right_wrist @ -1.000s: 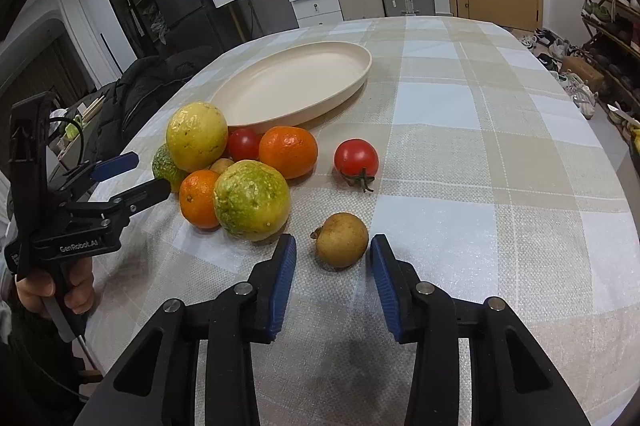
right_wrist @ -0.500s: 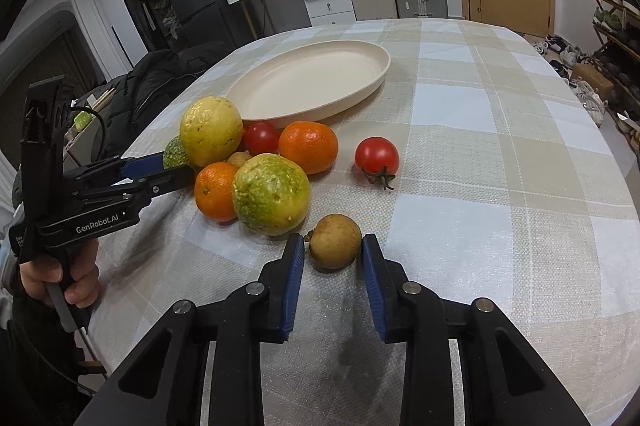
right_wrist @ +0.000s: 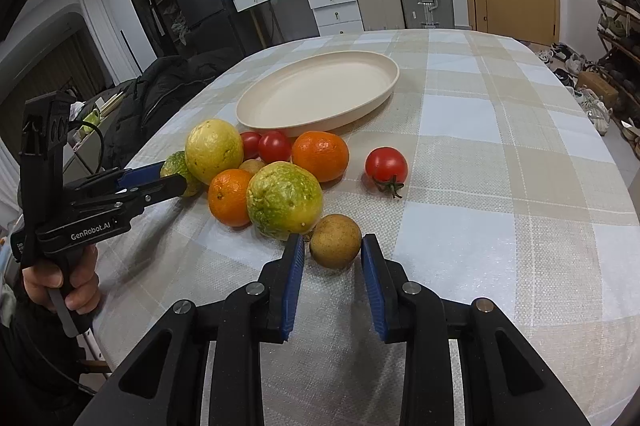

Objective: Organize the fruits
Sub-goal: 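Close the right tool on the brown kiwi while the left tool grasps the green pomelo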

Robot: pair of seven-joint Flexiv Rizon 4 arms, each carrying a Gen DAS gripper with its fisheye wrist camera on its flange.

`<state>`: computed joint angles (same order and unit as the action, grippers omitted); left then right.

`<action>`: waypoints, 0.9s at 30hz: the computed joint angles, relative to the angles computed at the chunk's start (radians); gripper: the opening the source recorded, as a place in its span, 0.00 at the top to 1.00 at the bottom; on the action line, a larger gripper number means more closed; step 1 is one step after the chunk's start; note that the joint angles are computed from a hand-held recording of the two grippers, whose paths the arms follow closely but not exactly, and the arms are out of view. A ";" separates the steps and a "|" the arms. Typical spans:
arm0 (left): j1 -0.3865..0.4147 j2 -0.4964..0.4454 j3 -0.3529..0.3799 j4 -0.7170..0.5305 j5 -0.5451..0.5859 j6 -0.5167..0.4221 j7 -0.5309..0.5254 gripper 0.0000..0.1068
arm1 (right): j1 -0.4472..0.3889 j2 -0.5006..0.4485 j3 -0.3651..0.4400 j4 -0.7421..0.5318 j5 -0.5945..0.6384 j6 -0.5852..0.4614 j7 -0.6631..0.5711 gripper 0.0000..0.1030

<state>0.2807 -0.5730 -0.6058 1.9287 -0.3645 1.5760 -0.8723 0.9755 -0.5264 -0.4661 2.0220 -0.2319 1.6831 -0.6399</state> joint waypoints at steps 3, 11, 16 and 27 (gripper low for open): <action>0.019 0.004 -0.017 0.017 0.006 0.008 0.006 0.59 | 0.011 0.001 -0.011 0.004 0.004 0.002 0.002 0.71; 0.120 0.008 -0.121 0.069 0.032 0.043 0.000 0.60 | 0.023 0.000 -0.022 0.008 0.018 0.018 -0.009 0.71; 0.192 0.000 -0.197 0.099 0.093 0.074 -0.037 0.61 | 0.067 -0.002 -0.066 0.019 0.050 0.035 -0.026 0.71; 0.312 -0.024 -0.314 0.127 0.237 0.110 -0.119 0.62 | 0.148 -0.009 -0.138 0.029 0.147 0.074 -0.089 0.71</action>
<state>0.5930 -0.5975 -0.9194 2.0560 -0.1277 1.6862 -0.9917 1.1232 -0.5353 -0.6037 2.0515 -0.0853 1.7572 -0.7292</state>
